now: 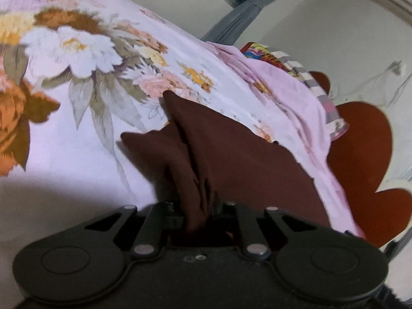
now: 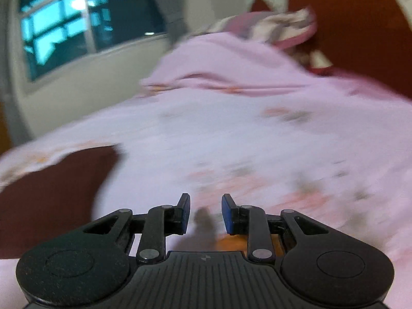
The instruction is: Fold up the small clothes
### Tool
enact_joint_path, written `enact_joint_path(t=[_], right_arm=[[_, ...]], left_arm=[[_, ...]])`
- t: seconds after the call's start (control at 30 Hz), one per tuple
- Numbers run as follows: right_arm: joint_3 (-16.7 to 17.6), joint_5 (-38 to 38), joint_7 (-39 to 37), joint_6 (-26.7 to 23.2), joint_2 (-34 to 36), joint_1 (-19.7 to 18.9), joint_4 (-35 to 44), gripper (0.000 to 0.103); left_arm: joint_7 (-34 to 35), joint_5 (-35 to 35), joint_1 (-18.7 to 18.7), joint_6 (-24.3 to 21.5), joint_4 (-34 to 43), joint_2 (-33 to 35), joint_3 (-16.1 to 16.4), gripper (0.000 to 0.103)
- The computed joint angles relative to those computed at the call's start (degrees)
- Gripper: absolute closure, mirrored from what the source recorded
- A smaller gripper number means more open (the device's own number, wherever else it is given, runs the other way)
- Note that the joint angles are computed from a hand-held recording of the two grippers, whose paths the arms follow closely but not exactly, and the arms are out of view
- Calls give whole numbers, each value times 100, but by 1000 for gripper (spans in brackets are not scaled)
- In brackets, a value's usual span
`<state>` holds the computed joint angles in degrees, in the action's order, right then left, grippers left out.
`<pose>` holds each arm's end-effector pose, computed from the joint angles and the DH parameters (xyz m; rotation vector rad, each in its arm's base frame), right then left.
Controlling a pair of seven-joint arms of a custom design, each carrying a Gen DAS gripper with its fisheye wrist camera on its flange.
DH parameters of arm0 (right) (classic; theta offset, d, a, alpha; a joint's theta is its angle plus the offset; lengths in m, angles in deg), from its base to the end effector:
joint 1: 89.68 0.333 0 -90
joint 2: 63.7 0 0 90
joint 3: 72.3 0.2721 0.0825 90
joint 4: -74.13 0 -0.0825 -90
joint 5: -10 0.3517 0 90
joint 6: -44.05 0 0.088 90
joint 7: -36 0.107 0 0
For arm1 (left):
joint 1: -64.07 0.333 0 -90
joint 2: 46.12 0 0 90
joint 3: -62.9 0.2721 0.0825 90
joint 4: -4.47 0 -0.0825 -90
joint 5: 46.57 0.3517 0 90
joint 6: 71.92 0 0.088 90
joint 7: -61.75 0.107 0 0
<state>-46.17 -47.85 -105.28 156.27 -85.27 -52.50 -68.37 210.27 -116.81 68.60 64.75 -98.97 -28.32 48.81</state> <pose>0.2333 0.3400 0.4073 -0.9950 2.0351 -1.0399 0.6131 -0.1011 0.3866 1.5385 -2.1231 1.4545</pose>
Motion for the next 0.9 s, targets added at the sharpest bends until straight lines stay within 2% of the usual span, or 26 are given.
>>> enact_joint_path(t=[0.03, 0.1, 0.17, 0.23, 0.27, 0.37, 0.4, 0.43, 0.47, 0.67, 0.73, 0.77, 0.9], right_arm=[[-29, 353, -304, -350, 45, 13, 76, 60], [-13, 619, -471, -818, 32, 36, 33, 41], [-99, 634, -294, -634, -363, 97, -406, 41], [-116, 847, -301, -748, -557, 73, -589, 41], [-155, 845, -259, -640, -758, 67, -792, 41], [-177, 838, -78, -390, -1301, -19, -1279, 39], [-178, 896, -88, -319, -1427, -37, -1374, 29], [-164, 976, -7, -241, -1503, -78, -1456, 23], [-162, 985, 29, -103, -1596, -109, -1550, 23], [-55, 858, -337, 218, -1826, -386, -1676, 23], [-87, 887, -204, 515, -2005, -408, -1897, 23], [2, 890, -38, 583, -2083, -430, -1998, 23], [167, 763, 452, 949, -2608, -436, -2435, 22]], left_arm=[[-38, 110, -46, 91, -30, -58, 10, 93], [-180, 312, -111, 173, -54, -165, 30, 93], [-282, 449, -165, 255, -92, -292, 39, 93], [-294, 400, -193, 281, -149, -474, 29, 94], [-280, 350, -237, 339, -179, -571, 20, 94], [-329, 407, -552, 813, -317, -921, -26, 94], [-457, 537, -713, 1002, -322, -1010, -58, 94], [-596, 780, -897, 1268, -336, -1073, -89, 94], [-815, 1019, -1055, 1425, -298, -1078, -114, 94], [-2855, 3125, -1923, 1685, 727, -353, -303, 94], [-3636, 3878, -2245, 1702, 1183, 37, -317, 94], [-3952, 4175, -2381, 1637, 1429, 242, -332, 94], [-4947, 5321, -2989, 1457, 2421, 1105, -306, 94]])
